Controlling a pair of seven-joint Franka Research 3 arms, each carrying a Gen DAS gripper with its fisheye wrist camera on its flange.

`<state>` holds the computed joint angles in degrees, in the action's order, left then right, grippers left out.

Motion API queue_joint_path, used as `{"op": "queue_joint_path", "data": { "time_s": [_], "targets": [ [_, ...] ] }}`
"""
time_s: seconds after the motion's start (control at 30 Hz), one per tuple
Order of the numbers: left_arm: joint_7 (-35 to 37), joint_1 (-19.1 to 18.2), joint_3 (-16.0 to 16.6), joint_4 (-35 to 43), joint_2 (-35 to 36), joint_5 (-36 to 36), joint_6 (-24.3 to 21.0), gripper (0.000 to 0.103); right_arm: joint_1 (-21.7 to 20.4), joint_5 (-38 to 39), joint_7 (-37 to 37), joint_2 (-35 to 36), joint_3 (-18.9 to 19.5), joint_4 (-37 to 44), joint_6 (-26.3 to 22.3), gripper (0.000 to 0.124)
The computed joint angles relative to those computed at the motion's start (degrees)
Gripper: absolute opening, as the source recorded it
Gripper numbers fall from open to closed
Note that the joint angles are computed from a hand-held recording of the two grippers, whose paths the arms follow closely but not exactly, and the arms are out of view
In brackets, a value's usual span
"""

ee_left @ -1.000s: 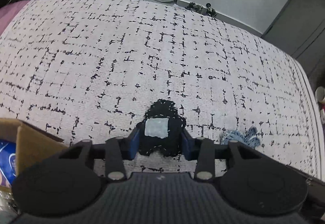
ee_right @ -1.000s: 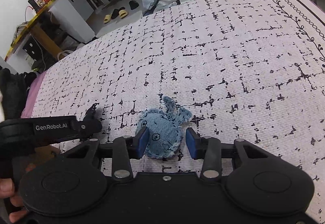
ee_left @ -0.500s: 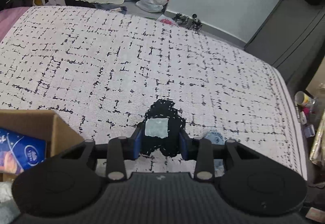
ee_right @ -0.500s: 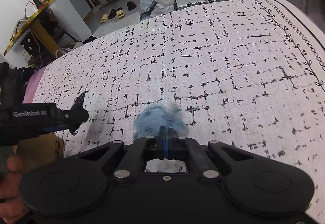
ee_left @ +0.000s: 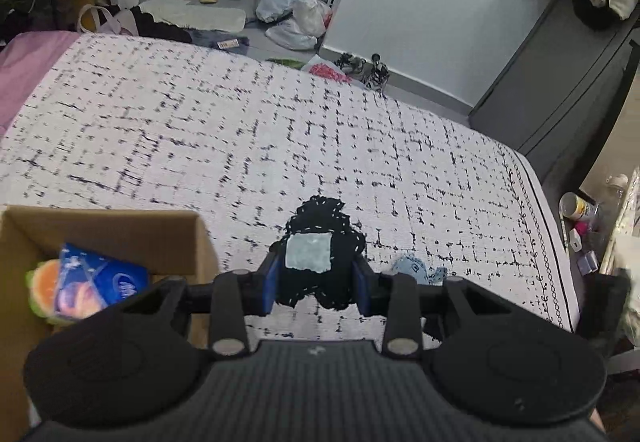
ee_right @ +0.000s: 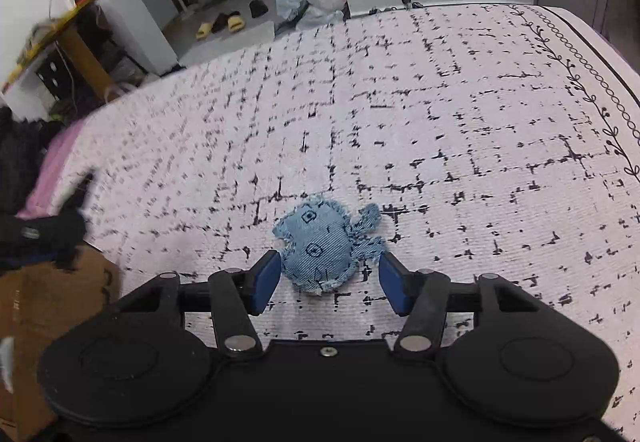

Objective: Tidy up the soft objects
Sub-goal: 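Carry the black plush with the left tool while the right tool carries the fish plush to the box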

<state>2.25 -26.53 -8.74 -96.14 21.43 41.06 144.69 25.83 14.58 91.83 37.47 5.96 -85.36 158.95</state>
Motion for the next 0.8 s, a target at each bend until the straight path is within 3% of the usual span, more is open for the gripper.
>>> {"op": "queue_joint_path", "data": {
  "time_s": [0.13, 0.2, 0.27, 0.33, 0.4, 0.5, 0.8],
  "targets": [
    [-2.8, 0.2, 0.4, -4.2, -3.6, 2.2, 0.6, 0.036, 2.0, -2.3, 0.7, 2.3, -1.2, 3.3, -2.4, 0.055],
    [-4.2, 0.6, 0.2, -6.2, -5.1, 3.1, 1.0, 0.036, 3.9, -4.5, 2.5, 3.3, -3.1, 4.5, -2.8, 0.041],
    [-5.9, 1.3, 0.1, -8.4, -6.4, 4.6, 2.9, 0.036, 4.9, -6.1, 4.2, 3.4, -4.1, 4.6, -2.5, 0.012],
    [-6.9, 1.9, -0.2, -10.2, -7.5, 5.7, 4.6, 0.036, 5.0, -6.6, 5.3, 2.7, -4.3, 3.9, -2.3, 0.003],
    [-7.9, 1.9, -0.7, -10.5, -8.2, 6.4, 2.7, 0.036, 5.3, -7.5, 6.2, 1.7, -4.7, 2.5, -1.6, 0.003],
    [-10.0, 3.0, -1.1, -12.8, -9.8, 7.2, 5.7, 0.036, 5.4, -8.5, 7.1, -0.5, -4.9, -0.6, -0.1, 0.003],
    [-15.2, 4.8, -2.9, -18.6, -15.8, 12.1, 6.5, 0.036, 5.3, -9.2, 7.5, -7.7, -3.7, -9.4, 5.0, 0.002]
  ]
}}
